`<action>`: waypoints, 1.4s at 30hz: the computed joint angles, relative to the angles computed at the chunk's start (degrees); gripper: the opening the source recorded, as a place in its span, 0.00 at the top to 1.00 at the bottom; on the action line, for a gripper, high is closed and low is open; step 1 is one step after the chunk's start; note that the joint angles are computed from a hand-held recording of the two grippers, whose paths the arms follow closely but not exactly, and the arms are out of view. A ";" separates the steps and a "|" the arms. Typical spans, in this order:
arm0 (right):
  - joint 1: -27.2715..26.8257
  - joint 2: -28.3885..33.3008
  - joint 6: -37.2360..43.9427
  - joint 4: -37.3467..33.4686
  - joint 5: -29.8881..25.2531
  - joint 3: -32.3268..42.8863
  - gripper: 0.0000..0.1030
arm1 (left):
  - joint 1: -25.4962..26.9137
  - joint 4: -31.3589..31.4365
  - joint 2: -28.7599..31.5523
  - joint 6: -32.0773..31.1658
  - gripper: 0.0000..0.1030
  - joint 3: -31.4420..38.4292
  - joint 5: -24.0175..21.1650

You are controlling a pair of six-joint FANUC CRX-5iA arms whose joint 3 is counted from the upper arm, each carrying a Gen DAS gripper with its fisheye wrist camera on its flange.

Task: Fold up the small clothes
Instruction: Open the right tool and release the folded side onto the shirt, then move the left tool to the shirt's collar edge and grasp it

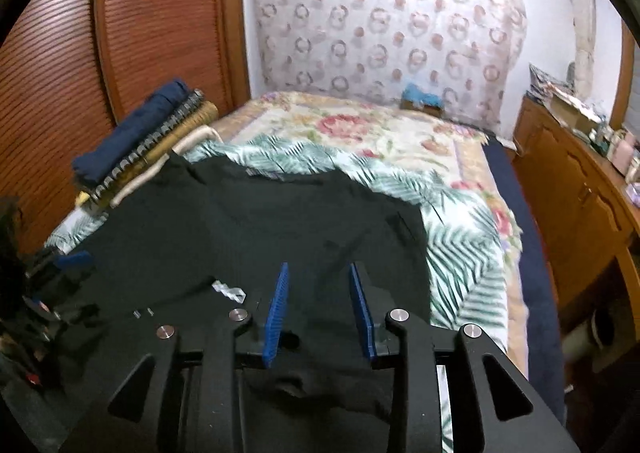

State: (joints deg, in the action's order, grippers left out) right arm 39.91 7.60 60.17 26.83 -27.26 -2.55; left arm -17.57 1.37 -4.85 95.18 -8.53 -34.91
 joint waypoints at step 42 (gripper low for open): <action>-2.62 14.40 17.67 -22.42 -16.49 22.65 0.76 | 2.21 -1.63 -1.77 0.27 0.17 -0.30 -0.23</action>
